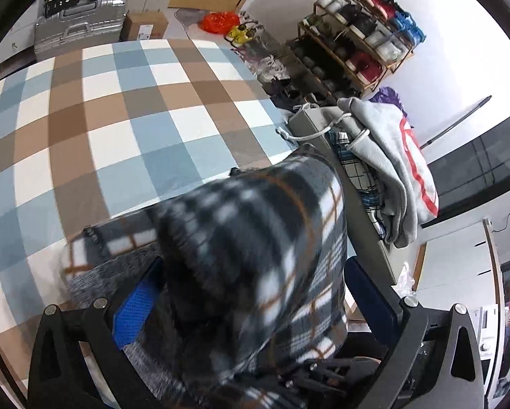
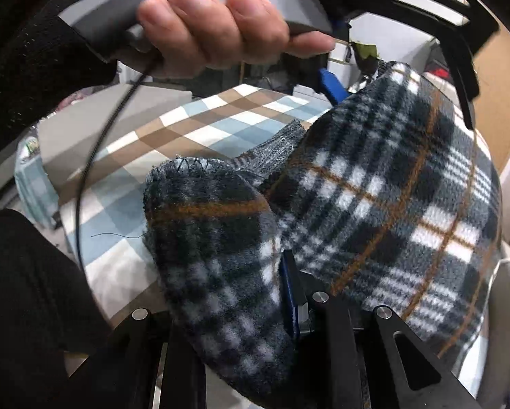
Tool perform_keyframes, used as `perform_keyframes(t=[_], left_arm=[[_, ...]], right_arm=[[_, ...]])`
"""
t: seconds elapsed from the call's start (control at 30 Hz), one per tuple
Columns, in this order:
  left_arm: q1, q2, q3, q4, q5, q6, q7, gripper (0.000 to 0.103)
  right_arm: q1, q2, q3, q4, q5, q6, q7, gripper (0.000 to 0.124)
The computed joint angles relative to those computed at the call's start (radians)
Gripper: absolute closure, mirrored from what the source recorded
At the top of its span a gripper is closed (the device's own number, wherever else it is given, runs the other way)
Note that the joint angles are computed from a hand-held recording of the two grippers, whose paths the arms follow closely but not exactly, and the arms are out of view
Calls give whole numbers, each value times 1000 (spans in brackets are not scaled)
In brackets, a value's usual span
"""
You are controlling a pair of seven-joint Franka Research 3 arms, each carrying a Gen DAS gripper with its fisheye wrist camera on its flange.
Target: Fold large clothes
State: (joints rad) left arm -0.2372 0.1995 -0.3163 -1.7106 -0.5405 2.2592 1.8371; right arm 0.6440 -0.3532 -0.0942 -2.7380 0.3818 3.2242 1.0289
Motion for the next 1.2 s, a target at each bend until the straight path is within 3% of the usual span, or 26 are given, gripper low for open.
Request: perform_keyframes(t=[0.03, 0.07, 0.1, 0.17, 0.23, 0.3, 0.37, 0.43, 0.5, 0.63, 0.7, 0.77, 0.83, 0.97, 1.1, 1.2], left_arm=[[-1, -8, 2, -18, 6, 19, 3, 2], [-6, -8, 3, -25, 20, 32, -9, 9], [-6, -7, 3, -20, 26, 16, -13, 32], [-3, 2, 8, -7, 40, -16, -36, 59], [1, 4, 8, 3, 31, -32, -63, 71], [-2, -3, 11, 16, 55, -52, -86, 76], [-9, -6, 14, 33, 93, -78, -115, 76], [-15, -3, 17, 55, 133, -120, -142, 76], [-18, -10, 19, 64, 166, -142, -148, 76], [-5, -10, 26, 68, 159, -173, -141, 76], [6, -7, 31, 74, 148, -201, -137, 76], [14, -3, 33, 92, 154, -246, -123, 76], [15, -2, 36, 113, 176, -282, -114, 76], [14, 24, 38, 173, 213, -336, -96, 76], [12, 69, 38, 249, 259, -386, -76, 76], [17, 129, 38, 326, 276, -427, -72, 76]], right_arm=[[58, -10, -64, -1, 9, -2, -19, 101], [111, -21, -121, 0, 22, -12, -38, 101], [134, -28, -149, 3, 32, -27, -53, 101], [150, -35, -163, 3, 61, -31, -73, 99], [155, -33, -160, 0, 82, -12, -88, 98], [176, -20, -160, 1, 86, 23, -85, 92], [283, -31, -263, 18, 91, -7, -106, 69], [371, -82, -355, 26, 123, -80, -162, 60], [436, -183, -456, 38, 163, -224, -246, 60], [432, -340, -538, 24, 271, -316, -312, 43], [454, -453, -639, 27, 364, -384, -378, 38], [445, -500, -677, 26, 426, -372, -388, 32], [443, -489, -696, 41, 484, -351, -390, 31], [515, -382, -843, 154, 561, -600, -341, 31], [553, -260, -846, 205, 624, -655, -330, 32], [612, -161, -883, 257, 732, -713, -327, 32]])
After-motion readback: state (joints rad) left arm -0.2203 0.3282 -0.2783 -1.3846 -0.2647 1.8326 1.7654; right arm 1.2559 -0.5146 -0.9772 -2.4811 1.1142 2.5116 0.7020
